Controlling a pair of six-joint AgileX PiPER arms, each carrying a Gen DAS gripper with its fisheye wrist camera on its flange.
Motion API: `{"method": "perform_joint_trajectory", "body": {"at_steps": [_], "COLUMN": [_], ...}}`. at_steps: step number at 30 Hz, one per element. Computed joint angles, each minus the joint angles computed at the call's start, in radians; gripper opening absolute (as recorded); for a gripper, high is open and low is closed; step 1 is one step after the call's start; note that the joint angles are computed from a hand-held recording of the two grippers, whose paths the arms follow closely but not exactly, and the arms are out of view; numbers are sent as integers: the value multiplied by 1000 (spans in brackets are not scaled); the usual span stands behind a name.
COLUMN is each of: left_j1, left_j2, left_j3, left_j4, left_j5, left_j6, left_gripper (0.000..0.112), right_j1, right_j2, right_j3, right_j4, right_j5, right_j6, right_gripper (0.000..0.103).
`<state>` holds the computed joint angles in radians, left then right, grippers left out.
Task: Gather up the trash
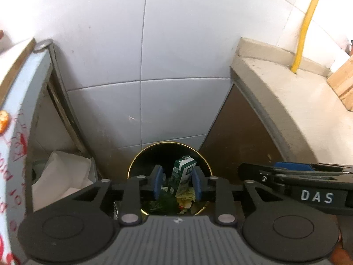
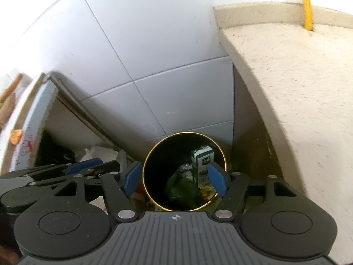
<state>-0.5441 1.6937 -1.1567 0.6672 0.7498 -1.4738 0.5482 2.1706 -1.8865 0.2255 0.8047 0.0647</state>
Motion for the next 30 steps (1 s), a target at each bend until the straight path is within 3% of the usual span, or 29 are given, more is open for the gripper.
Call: {"method": "perform_joint_trajectory", "body": {"at_steps": [5, 11, 30], "left_j1": [-51, -89, -116], "left_j2": [-4, -21, -130], "left_j3": [-36, -57, -6], "left_j4": [3, -5, -3], "left_j5": [61, 99, 98], "left_j6": [-9, 13, 84], "left_gripper": [27, 39, 63], "right_j1": [-20, -40, 36], "right_j2": [-97, -175, -352], "right_j3": [132, 230, 425], "right_j4": [33, 46, -230], "right_j5": [-61, -102, -209], "right_j6": [-49, -57, 282], "right_gripper": [76, 77, 82]}}
